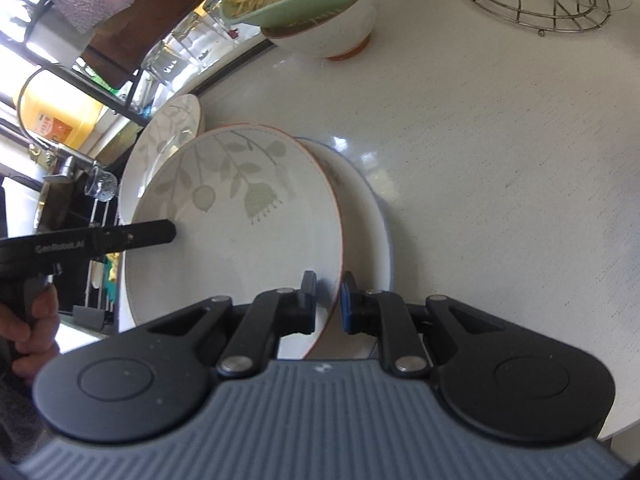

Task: Organize plates and bowls

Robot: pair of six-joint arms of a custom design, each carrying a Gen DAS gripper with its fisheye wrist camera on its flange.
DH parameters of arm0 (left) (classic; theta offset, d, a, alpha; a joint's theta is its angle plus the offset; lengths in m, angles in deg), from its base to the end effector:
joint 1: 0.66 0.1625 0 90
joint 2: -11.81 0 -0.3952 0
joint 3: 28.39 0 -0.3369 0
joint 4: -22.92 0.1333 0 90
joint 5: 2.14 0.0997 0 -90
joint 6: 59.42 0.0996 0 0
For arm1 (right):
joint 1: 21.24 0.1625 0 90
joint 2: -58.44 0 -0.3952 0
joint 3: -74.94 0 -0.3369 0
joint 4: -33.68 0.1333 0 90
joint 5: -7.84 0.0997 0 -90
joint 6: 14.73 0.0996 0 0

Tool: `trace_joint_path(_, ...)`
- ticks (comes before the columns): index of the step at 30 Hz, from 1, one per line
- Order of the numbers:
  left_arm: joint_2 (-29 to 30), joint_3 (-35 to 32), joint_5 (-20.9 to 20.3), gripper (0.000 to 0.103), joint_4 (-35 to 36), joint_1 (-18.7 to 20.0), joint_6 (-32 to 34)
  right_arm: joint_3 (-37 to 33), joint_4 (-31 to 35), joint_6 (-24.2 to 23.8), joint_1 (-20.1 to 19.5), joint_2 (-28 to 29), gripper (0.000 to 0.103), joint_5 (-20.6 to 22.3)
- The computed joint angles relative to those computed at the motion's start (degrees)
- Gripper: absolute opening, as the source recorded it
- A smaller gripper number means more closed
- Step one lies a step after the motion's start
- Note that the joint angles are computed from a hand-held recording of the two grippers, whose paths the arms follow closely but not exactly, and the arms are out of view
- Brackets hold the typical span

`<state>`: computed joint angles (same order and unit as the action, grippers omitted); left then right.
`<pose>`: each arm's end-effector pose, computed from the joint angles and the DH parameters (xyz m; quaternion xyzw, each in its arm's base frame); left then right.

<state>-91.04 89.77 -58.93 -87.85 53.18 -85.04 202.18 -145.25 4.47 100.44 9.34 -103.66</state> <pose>-0.0514 -0.3888 0.3854 0.0744 0.9544 -0.1857 0.2215 0.3152 -0.3264 0.0591 0.0889 -0.9742 0.1632 0.1280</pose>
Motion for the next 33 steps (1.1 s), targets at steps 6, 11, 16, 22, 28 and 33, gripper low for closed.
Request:
trace_joint_path(6,1.7,-0.5,4.4,0.017,2.8,-2.3,-6.5,-0.1,0.6,-1.6,-0.3,-0.4,0.016,0.3)
trace_joint_path(11,3.5,-2.3,6.2,0.022,6.8,-3.3,-11.2,-0.1,0.2,-2.5,0.5,-0.5,0.015,-1.6)
trace_joint_path(16,3.8,-2.8,6.8,0.024,7.6,-4.2,-11.5,-0.2,-0.2,-4.6,1.0,-0.2,0.015,-2.8)
trace_joint_path(22,3.1,-2.3,7.2,0.024,6.5,-6.4,-12.1,-0.3,-2.3,-4.0,1.8,-0.4,0.015,-5.0)
trace_joint_path(28,1.8,-2.1,9.2,0.024,6.6,-10.2,-15.0,0.2,-7.1,-5.4,3.5,-1.3,0.015,-7.2)
trace_joint_path(33,1.4,-3.1,10.4,0.024,6.4,-12.8,-16.4,-0.3,-10.0,-7.8,4.9,-2.4,0.015,-9.7)
